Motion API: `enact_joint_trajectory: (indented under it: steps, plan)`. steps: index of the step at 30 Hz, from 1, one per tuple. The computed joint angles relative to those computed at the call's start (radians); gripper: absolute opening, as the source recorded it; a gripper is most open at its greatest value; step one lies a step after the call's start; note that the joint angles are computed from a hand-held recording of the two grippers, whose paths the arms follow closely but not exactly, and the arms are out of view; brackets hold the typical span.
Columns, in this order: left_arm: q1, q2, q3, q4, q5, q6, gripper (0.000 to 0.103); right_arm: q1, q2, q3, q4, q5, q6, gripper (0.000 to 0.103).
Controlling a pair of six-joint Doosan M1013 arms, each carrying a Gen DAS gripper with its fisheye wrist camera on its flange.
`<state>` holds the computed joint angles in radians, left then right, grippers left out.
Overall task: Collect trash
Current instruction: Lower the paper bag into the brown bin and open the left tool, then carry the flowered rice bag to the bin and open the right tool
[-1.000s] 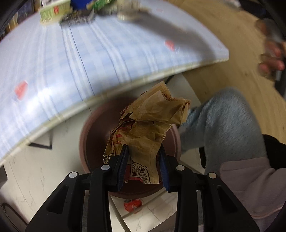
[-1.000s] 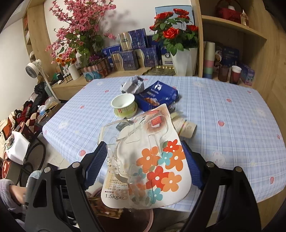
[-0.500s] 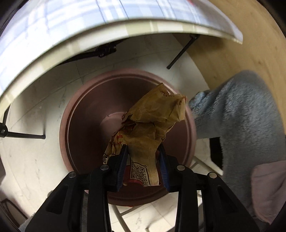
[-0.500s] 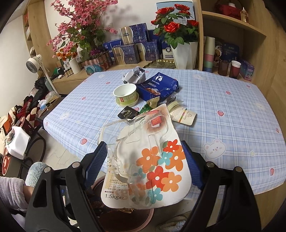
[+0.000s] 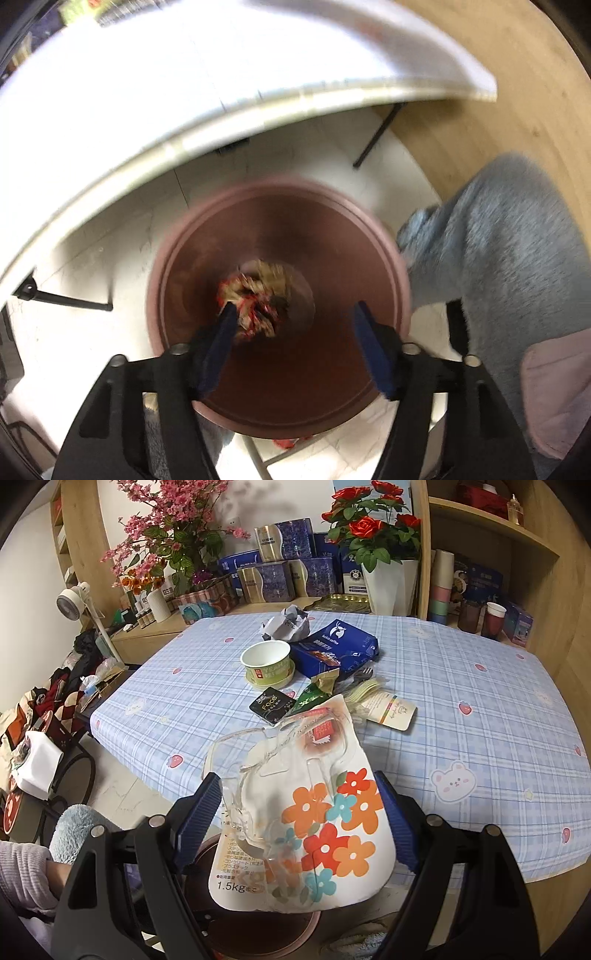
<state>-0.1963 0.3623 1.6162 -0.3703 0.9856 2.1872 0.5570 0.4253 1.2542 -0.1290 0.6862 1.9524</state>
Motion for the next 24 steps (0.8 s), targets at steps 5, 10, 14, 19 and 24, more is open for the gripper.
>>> enact_joint_trajectory:
  steps: [5,10,14,19,24]
  plan:
    - [0.029,-0.063,0.030,-0.073,-0.089,-0.002,0.084,0.000,0.003,0.000,0.030,0.002,-0.032,0.081]
    - [0.057,-0.122,0.060,-0.112,-0.212,-0.038,0.089,0.004,0.007,-0.003,0.068,0.018,-0.096,0.081]
    - [0.099,-0.160,0.071,-0.150,-0.314,-0.117,0.090,0.010,0.009,-0.001,0.138,0.038,-0.194,0.081]
    - [0.124,-0.195,0.083,-0.109,-0.446,-0.226,0.092,0.020,0.022,-0.006,0.230,0.082,-0.320,0.081]
    - [0.122,-0.219,0.091,-0.015,-0.555,-0.307,0.093,0.020,0.053,-0.026,0.373,0.163,-0.462,0.081]
